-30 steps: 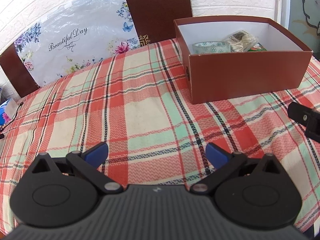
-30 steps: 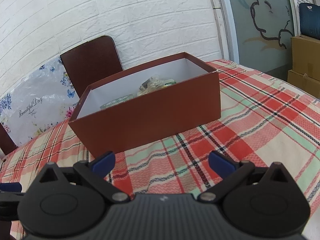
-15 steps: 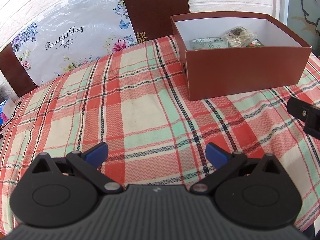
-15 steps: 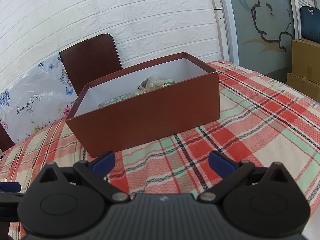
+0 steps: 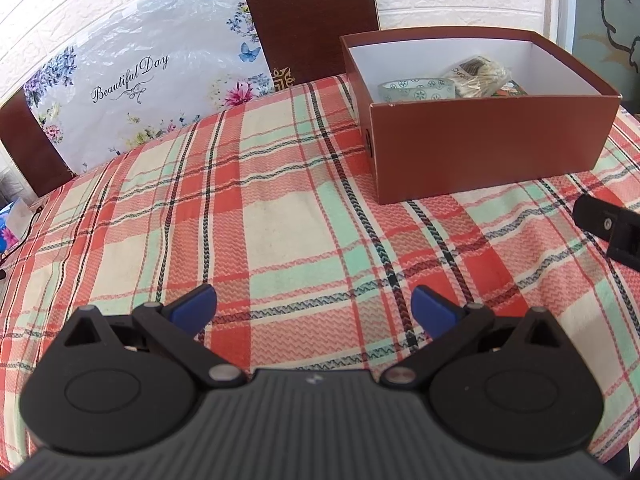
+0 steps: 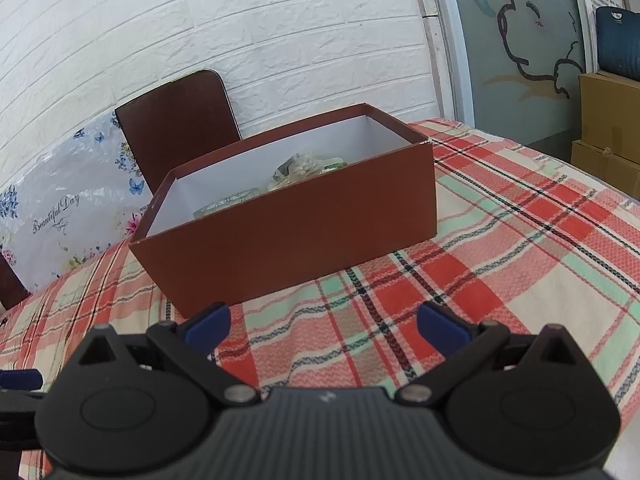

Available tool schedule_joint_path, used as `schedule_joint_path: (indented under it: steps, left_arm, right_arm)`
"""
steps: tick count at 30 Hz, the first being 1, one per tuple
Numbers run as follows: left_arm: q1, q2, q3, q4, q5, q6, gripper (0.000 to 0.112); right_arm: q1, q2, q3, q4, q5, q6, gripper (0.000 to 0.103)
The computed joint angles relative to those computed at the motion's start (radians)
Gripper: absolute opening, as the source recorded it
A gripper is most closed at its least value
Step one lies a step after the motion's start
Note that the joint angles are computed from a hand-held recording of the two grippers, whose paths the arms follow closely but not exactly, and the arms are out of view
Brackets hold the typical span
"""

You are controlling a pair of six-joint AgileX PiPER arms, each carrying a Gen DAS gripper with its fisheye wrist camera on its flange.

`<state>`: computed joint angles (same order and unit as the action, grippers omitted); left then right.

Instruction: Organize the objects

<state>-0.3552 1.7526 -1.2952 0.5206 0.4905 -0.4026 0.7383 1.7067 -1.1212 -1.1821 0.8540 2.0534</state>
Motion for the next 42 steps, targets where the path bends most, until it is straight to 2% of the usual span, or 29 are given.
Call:
schedule_joint_path:
  steps: [42]
  left_arm:
    - [-0.017,-0.018,0.017,0.033,0.014,-0.037,0.103]
  right_arm:
    - [0.024,-0.008,0.006,-0.015,0.034,0.024,0.103]
